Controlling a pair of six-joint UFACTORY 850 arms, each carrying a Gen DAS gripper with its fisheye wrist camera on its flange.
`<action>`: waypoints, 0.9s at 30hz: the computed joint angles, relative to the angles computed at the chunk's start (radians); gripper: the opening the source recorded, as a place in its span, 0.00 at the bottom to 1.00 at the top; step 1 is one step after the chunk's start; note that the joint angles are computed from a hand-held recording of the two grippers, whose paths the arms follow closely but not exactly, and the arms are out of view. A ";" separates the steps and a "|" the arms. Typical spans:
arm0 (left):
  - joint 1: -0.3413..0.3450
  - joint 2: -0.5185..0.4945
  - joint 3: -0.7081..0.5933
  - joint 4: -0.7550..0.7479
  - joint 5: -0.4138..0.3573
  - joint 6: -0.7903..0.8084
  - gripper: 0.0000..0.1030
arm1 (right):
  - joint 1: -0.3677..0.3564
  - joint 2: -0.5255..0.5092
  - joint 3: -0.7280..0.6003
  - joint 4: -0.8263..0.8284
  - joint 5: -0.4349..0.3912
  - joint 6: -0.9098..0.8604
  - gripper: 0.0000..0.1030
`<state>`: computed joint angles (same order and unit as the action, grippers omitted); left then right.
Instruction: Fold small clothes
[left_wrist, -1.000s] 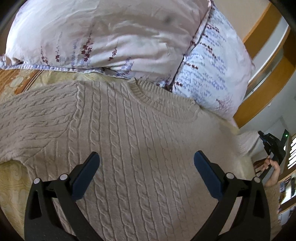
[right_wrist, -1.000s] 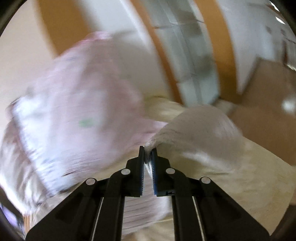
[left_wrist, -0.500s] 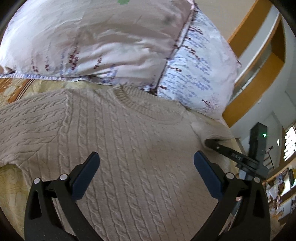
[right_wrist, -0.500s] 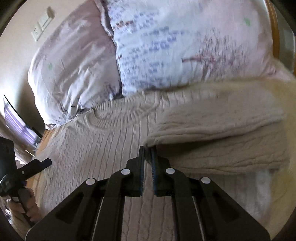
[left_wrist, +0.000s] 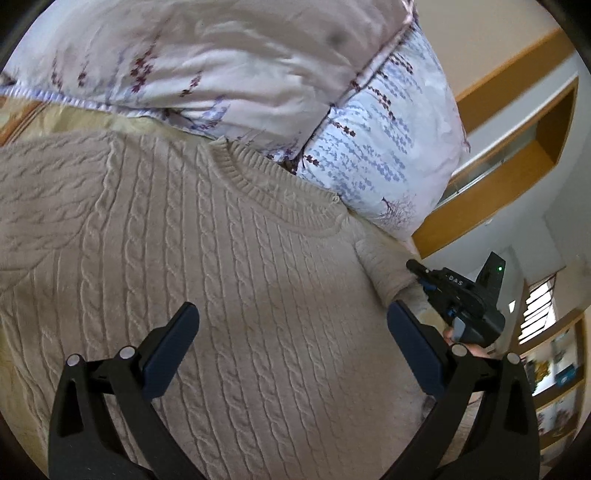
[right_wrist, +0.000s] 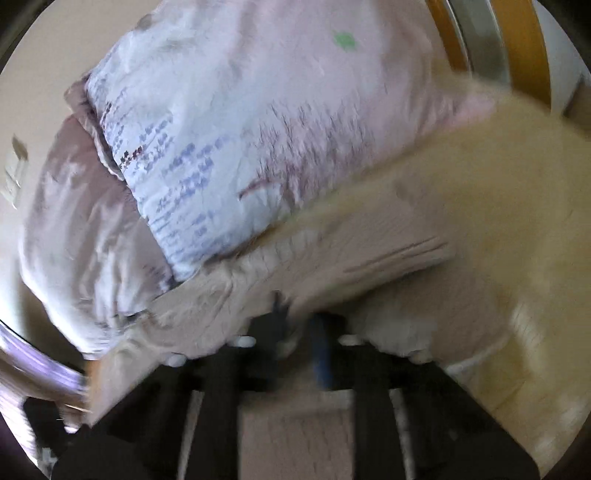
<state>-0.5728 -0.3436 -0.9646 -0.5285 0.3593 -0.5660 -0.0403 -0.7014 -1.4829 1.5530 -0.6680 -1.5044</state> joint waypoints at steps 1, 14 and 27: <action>0.000 0.005 0.010 0.007 0.015 -0.013 0.98 | 0.013 0.028 0.030 0.044 -0.007 -0.086 0.08; 0.030 -0.018 0.020 0.312 0.084 -0.400 0.98 | 0.098 0.084 0.137 -0.312 -0.264 -0.057 0.52; 0.064 -0.153 -0.129 0.510 0.016 -0.738 0.44 | -0.145 -0.115 -0.049 -0.099 -0.370 0.393 0.51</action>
